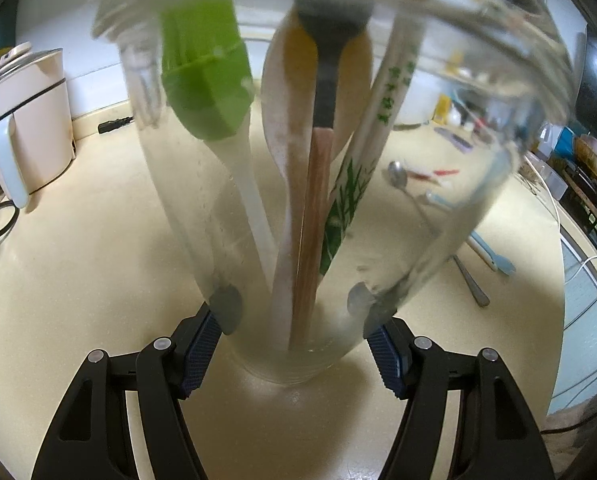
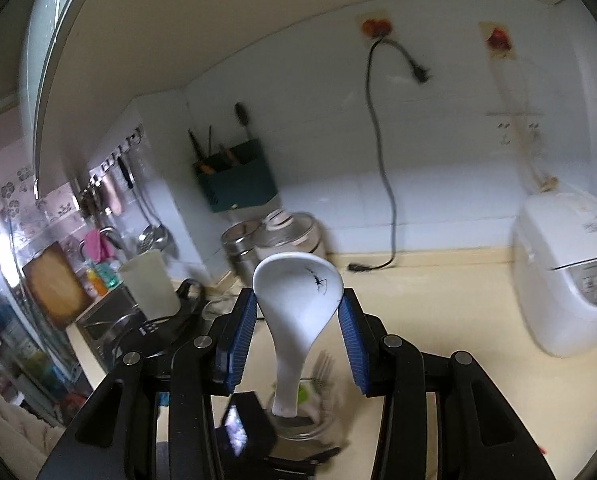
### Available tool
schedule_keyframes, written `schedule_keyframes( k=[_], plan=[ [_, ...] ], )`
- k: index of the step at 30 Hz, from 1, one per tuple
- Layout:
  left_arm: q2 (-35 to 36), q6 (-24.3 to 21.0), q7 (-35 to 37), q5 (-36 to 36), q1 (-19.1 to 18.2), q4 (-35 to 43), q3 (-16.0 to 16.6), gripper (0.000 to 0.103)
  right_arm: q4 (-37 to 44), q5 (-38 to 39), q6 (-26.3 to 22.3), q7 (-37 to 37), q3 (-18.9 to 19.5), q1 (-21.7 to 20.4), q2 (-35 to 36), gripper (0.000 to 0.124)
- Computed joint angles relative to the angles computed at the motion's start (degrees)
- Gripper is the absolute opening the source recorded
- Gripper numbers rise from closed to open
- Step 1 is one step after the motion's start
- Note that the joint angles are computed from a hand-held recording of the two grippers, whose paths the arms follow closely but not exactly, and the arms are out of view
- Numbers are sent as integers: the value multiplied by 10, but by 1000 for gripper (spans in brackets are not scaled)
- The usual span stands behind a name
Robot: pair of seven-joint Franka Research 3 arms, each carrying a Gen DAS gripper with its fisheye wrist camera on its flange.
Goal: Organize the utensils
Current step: 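Lift the white soup spoon and carry it above the glass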
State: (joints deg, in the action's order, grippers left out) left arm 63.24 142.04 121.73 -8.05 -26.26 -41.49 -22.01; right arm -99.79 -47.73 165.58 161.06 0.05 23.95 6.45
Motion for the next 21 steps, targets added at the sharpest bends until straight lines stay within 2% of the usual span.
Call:
schedule_keyframes(
  k=[4,10,16,21],
  plan=[
    [-4,9,-2,5,-3,-10,3,71,35,58,-29,-73,8,9,46,42],
    [-8,14,-2,8,0,-19,1,71,74,136,-68,-159,-7,33,99,42],
    [-13,19,-4,11,0,-28,0,71,97,132,-122,-191,-34,66,119,42],
    [-12,17,-5,12,0,-25,-1,71,104,116,-143,-188,-39,78,121,42]
  ],
)
